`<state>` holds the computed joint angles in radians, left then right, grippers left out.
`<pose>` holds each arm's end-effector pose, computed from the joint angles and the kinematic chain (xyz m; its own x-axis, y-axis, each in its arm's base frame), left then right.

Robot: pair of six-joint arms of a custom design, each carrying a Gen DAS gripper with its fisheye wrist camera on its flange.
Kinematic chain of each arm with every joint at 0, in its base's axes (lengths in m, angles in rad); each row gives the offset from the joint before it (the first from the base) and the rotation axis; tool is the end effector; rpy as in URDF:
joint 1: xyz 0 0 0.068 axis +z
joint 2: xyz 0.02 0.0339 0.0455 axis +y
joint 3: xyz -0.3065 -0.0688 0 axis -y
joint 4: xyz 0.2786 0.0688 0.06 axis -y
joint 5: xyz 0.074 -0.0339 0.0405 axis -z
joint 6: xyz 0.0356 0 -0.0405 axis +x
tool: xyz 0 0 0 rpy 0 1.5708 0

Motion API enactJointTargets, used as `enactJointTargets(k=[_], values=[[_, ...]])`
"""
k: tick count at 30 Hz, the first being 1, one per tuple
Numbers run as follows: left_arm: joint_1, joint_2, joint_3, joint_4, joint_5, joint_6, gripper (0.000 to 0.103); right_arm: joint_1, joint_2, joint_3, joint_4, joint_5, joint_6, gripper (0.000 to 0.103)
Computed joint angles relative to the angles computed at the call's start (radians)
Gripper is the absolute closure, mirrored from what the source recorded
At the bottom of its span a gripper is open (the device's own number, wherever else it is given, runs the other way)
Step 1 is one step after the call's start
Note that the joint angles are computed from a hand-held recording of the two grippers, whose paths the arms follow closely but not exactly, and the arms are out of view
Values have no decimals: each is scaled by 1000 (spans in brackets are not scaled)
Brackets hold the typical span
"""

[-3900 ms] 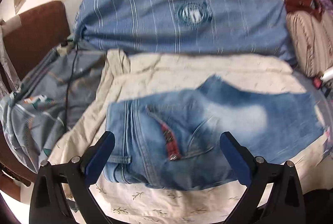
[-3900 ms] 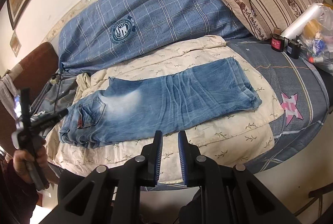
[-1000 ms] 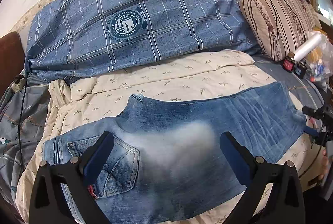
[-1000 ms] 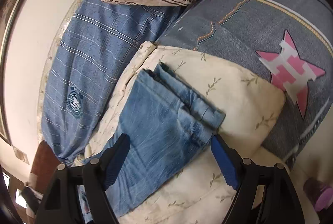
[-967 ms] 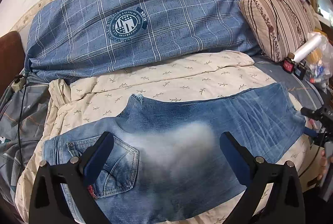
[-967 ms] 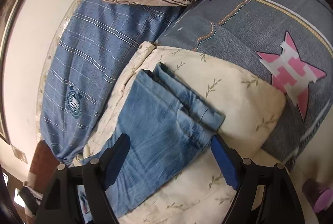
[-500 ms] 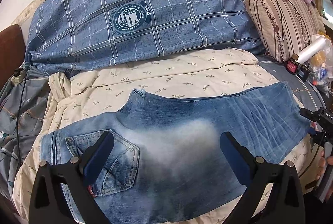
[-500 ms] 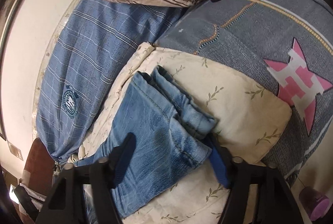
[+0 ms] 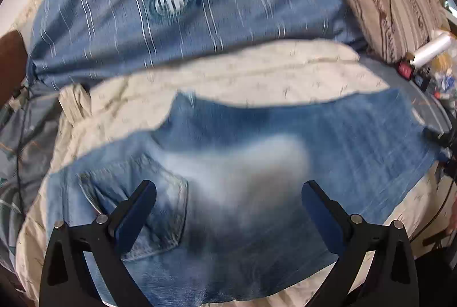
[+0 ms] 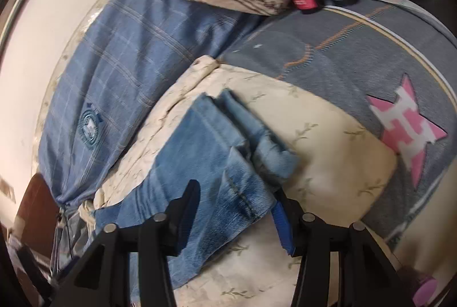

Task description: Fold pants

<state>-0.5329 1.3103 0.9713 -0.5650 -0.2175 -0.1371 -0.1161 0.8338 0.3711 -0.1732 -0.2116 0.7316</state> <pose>0.2546 -0.1412 0.2881 -0.7226 0.2713 -0.6358 0.2850 0.9549 0.0835 0.1773 -0.0132 0.2052 -0.4754 0.7130 -0.5153 0.3535 0.6912 0.6303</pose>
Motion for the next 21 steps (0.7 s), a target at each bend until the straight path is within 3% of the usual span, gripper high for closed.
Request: enactJointTargets(k=[4, 5, 8, 10, 14, 18, 21], values=[[62, 53, -17, -24, 17, -41, 2, -27, -108, 6, -107, 121, 30, 50], [76, 62, -25, -20, 20, -44, 2, 8, -162, 15, -155, 232, 46, 48], [61, 79, -48, 0, -16, -10, 2, 193, -254, 31, -180, 483, 6, 46], [35, 79, -49, -2, -48, 5, 2, 352, -225, 43, -121, 566, -78, 46], [24, 46, -24, -50, -59, 26, 2, 455, -2, 86, -3, 366, -129, 46], [49, -15, 10, -106, -108, 33, 2, 511, 212, 167, -70, 330, -110, 46], [117, -35, 34, -156, -127, 14, 2, 508, 257, 167, -77, 308, -84, 46]])
